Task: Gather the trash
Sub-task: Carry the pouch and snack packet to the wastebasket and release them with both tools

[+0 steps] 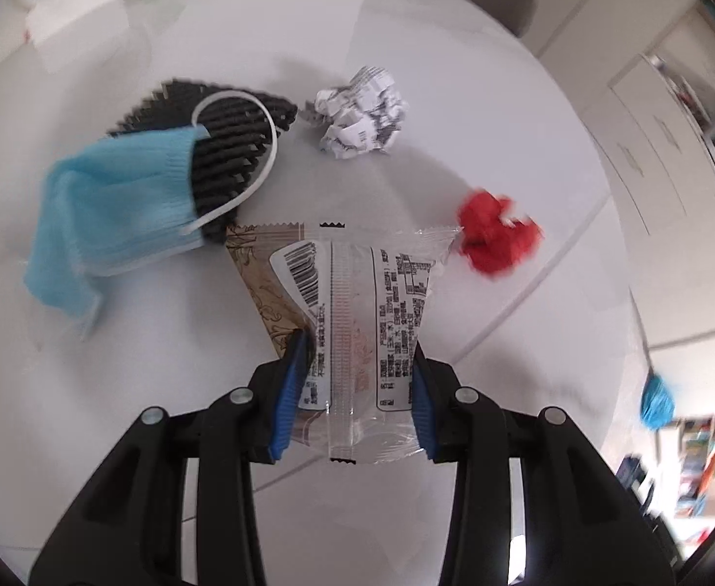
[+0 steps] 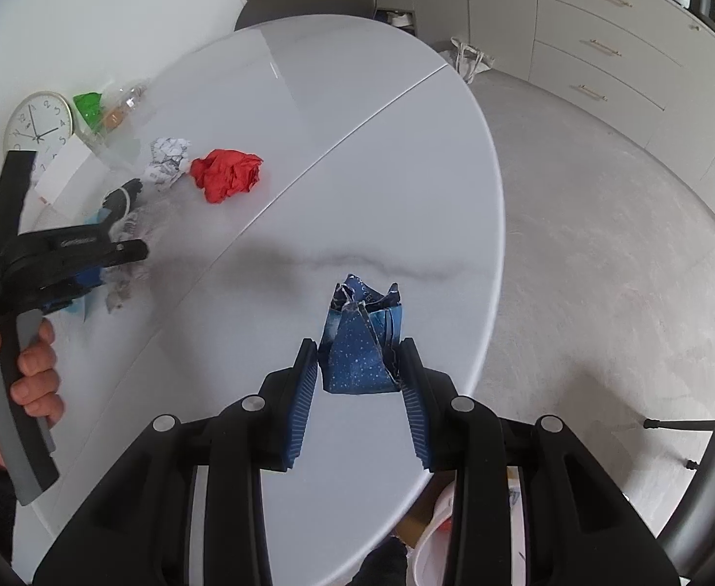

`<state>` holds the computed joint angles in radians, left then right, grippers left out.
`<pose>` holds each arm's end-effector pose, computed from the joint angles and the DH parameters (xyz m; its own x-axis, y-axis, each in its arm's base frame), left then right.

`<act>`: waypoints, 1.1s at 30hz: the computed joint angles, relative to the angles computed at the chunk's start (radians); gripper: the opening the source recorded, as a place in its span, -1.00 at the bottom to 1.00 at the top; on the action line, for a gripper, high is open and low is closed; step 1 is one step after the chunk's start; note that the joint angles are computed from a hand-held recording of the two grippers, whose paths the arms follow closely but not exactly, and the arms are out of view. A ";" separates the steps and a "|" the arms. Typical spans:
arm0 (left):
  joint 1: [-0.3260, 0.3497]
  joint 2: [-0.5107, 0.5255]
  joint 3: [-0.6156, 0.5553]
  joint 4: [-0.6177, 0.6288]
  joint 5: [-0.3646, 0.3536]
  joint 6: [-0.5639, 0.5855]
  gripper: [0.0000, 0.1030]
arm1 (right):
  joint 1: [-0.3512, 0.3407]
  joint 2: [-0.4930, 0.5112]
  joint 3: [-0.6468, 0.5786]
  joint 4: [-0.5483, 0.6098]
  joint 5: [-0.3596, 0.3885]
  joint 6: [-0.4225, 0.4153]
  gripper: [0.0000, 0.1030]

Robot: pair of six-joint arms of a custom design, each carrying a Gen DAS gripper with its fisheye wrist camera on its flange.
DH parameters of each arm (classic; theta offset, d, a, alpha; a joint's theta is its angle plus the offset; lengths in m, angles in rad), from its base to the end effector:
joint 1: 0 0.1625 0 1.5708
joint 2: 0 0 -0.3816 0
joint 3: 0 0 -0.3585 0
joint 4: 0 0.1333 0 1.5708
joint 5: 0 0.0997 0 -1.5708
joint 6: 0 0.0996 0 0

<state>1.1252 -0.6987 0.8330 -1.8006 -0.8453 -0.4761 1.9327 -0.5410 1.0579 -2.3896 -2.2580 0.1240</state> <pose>-0.1450 -0.7661 0.2953 -0.8209 -0.1758 -0.5433 0.0594 0.9200 -0.3875 0.3335 -0.6830 0.1380 -0.8255 0.0139 0.5643 -0.2378 0.8981 -0.3700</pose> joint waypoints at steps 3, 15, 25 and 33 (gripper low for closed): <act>-0.034 -0.091 0.133 -0.031 0.017 0.051 -0.26 | 0.010 -0.068 0.114 -0.043 -0.014 0.025 -0.32; -0.195 -0.288 0.436 0.020 -0.092 0.146 -0.25 | 0.040 -0.360 0.566 -0.070 -0.111 0.251 -0.30; -0.268 -0.272 0.518 -0.007 -0.207 0.280 -0.25 | 0.013 -0.531 0.837 -0.096 -0.169 0.450 -0.30; -0.330 -0.237 0.559 -0.035 -0.227 0.401 -0.25 | -0.054 -0.559 0.987 -0.236 -0.127 0.447 -0.30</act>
<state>0.7955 -0.9357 1.3921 -1.8355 -1.0722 -0.0749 1.8786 -1.1005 2.0445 -2.6257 -2.3845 0.5707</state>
